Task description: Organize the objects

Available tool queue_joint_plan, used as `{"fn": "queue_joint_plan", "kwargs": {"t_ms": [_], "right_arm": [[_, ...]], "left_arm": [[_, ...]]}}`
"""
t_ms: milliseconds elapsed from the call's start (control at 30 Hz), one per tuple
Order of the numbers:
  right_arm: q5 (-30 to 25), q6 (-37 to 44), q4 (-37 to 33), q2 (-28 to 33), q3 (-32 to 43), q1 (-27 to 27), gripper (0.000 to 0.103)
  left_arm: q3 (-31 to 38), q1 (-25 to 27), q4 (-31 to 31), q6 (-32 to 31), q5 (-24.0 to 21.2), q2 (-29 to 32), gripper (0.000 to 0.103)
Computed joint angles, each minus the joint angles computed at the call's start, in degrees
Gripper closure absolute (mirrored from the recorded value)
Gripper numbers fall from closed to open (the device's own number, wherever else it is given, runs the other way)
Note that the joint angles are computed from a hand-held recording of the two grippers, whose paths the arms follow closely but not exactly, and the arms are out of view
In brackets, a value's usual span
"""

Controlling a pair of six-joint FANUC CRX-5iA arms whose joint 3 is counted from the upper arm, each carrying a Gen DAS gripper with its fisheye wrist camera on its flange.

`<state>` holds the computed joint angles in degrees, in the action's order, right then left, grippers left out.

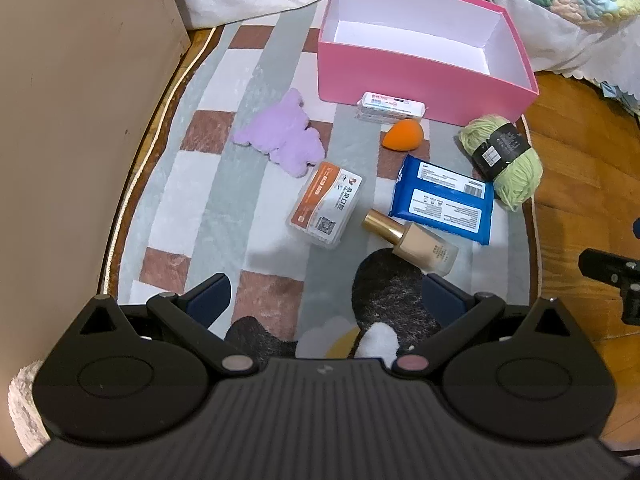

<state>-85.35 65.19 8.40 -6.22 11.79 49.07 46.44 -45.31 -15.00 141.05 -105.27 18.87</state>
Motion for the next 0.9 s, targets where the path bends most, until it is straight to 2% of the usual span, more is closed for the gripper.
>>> {"fn": "queue_joint_plan", "kwargs": {"t_ms": [900], "right_arm": [[-0.05,0.4,0.15,-0.08,-0.31,0.42,0.005]], "left_arm": [[-3.25,0.86,1.89,1.42,1.74,-1.35,0.0]]}}
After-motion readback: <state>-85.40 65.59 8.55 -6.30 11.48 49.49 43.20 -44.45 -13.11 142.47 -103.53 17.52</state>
